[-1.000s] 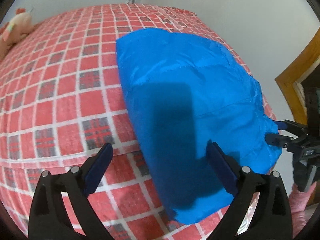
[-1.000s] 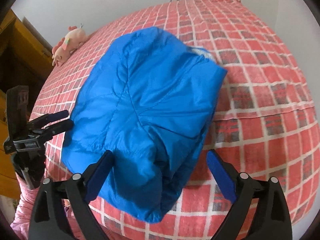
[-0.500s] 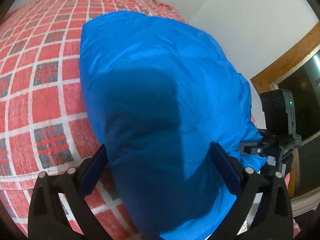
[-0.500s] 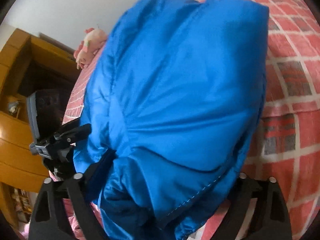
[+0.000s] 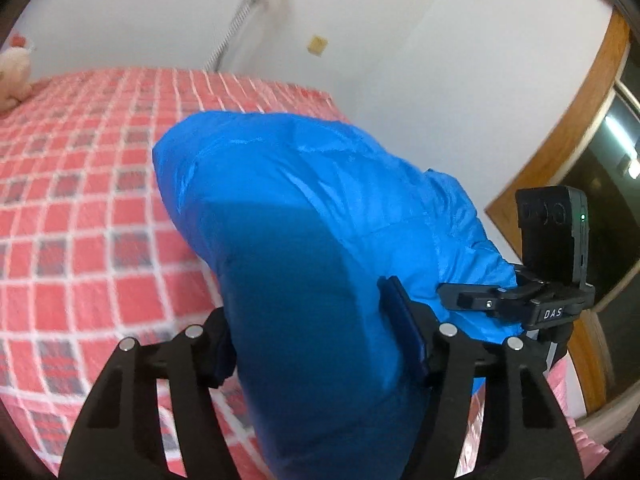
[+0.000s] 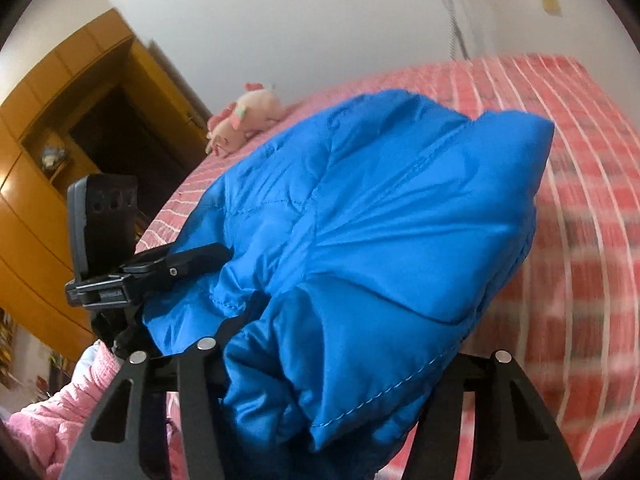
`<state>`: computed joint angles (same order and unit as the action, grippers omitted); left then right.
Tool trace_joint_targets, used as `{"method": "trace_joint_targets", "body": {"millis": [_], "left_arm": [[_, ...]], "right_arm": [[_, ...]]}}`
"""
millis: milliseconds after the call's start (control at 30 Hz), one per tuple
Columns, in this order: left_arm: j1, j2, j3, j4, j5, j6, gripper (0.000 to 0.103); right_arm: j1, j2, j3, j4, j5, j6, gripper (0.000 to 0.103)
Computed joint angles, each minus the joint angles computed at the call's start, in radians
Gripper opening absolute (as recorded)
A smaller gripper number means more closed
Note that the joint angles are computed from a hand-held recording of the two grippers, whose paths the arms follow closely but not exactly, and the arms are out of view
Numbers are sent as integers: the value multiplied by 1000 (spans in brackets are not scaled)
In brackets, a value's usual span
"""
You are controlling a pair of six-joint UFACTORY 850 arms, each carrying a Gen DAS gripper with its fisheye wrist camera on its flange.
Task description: Fold large clothes
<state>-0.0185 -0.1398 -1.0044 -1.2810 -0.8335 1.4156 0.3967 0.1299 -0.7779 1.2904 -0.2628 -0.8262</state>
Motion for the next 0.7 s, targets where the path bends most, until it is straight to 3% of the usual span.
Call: {"method": "trace_joint_targets", "body": {"millis": [267, 400, 467, 567, 700], "left_arm": [[56, -61, -79, -186, 111, 158, 63], [58, -161, -143, -47, 205, 29, 63], [60, -208, -173, 15, 213, -44, 66], [69, -225, -175, 48, 193, -72, 71], [72, -222, -182, 108, 187, -128, 76]], "right_arm": [[-2, -247, -272, 59, -12, -192, 51], [-15, -415, -398, -110, -89, -24, 51], [-25, -472, -424, -91, -131, -9, 57], [-30, -484, -418, -42, -148, -44, 61], [-24, -465, -408, -126, -150, 46, 68]]}}
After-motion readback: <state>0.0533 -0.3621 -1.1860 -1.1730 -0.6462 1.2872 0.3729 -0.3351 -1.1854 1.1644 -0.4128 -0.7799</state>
